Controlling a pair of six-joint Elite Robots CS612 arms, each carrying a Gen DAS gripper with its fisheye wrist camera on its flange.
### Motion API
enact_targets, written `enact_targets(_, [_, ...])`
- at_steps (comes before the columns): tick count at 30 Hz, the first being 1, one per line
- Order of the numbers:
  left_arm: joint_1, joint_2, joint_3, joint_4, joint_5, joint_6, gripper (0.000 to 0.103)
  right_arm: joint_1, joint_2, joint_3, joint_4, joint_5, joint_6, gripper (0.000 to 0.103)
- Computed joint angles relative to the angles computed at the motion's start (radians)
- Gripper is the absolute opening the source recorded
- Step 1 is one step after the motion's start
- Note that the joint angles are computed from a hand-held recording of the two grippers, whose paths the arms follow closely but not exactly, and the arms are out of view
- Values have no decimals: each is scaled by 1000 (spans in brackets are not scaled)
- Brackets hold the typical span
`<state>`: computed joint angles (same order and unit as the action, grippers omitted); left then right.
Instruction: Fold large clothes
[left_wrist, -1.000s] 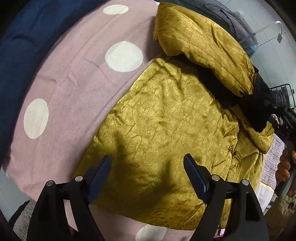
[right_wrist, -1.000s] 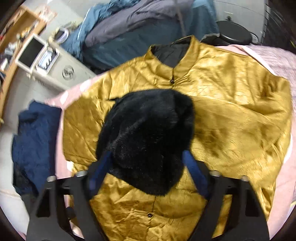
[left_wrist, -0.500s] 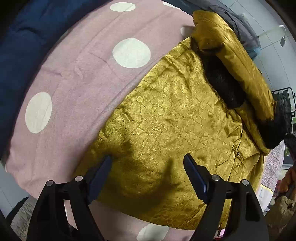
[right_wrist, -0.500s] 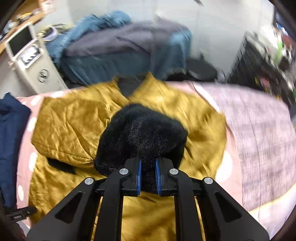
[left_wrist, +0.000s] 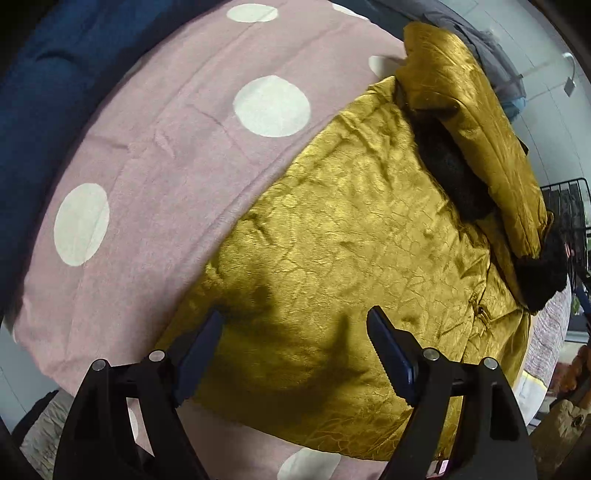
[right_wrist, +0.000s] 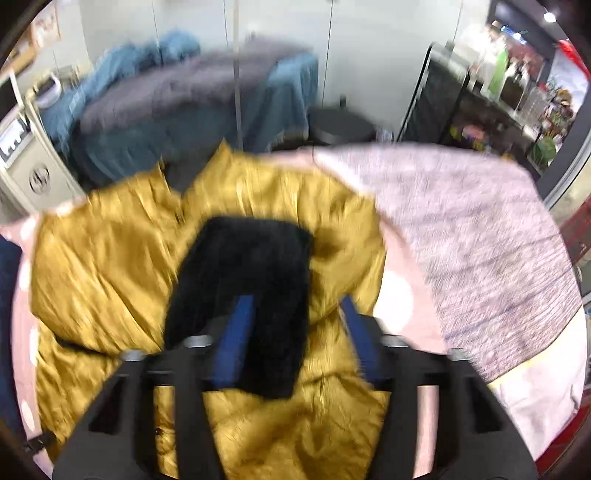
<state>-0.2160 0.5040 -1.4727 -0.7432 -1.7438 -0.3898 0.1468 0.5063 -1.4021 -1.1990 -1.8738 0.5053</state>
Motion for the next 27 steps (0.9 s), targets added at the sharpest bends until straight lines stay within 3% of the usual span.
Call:
enact_targets(4, [1,1,3,7,8,3,78,1,-15,39,1,96,-147,67])
enact_targets(10, [-5,-4,7,4,24,24,79,20,-28,117,72,109,-267,67])
enact_targets(20, [7,-2,1,5,25,4,79,12,-72,269,157,91,-310,70])
enact_targets(24, [9,-2,-2,6,24,7,79,6,-70,241,158,119,-287,70])
enact_targets(27, [6,-1,-4,5,27,16,80,-2,-42,153,117,158,-252,70])
